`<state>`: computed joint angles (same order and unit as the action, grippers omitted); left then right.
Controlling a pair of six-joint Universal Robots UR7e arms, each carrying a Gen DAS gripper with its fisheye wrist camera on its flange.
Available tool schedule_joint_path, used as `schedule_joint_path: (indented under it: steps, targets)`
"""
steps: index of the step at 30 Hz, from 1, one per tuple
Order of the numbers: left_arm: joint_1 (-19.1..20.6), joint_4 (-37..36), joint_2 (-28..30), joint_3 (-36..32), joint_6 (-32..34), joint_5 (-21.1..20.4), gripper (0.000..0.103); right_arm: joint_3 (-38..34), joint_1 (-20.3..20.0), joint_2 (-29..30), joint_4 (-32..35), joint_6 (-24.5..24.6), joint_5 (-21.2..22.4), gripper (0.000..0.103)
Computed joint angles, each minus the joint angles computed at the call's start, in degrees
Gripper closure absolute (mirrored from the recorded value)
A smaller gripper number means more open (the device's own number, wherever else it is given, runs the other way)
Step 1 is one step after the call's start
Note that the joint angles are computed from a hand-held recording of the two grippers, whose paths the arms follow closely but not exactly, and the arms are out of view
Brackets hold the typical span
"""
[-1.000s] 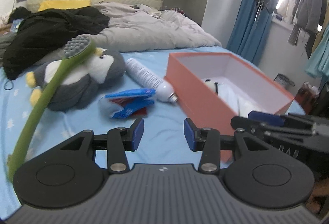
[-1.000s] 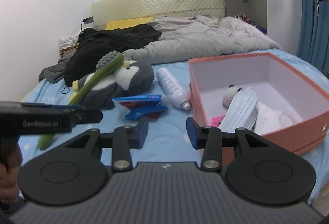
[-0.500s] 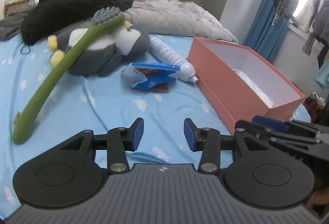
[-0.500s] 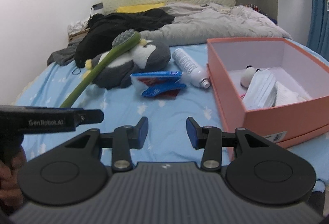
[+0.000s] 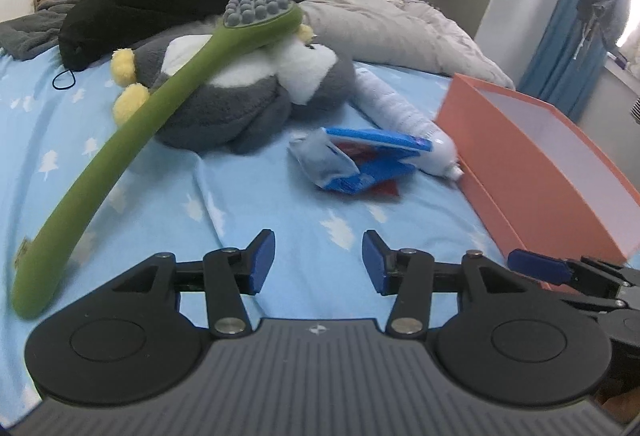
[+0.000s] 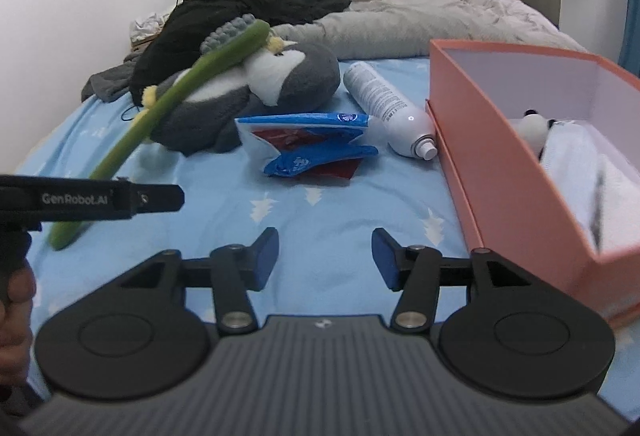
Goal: Organize soft objects
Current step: 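Close the left tool on the blue snack bag while the right tool grasps the red candy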
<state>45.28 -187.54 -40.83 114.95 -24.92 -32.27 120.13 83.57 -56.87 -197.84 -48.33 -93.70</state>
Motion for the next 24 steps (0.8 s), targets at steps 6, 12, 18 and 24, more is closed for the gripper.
schedule_joint_path:
  steps: [6, 12, 18, 24]
  targets:
    - [4.08, -2.77, 4.16, -7.27, 9.64, -0.59, 0.048, -7.48, 0.50, 6.75, -0.55, -4.68, -1.35, 0.049]
    - [7.26, -1.59, 6.70, -14.08, 18.34, -3.50, 0.039, -14.62, 2.24, 13.05, -0.25, -14.44, -6.30, 0.051]
    - [9.34, -1.47, 8.44, -19.13, 25.18, -5.59, 0.038, -18.35, 2.75, 16.49, 0.57, -21.86, -6.94, 0.055]
    - [11.02, -1.33, 9.87, -23.02, 32.17, -8.13, 0.038, -20.92, 3.21, 19.33, -0.15, -28.96, -7.13, 0.069]
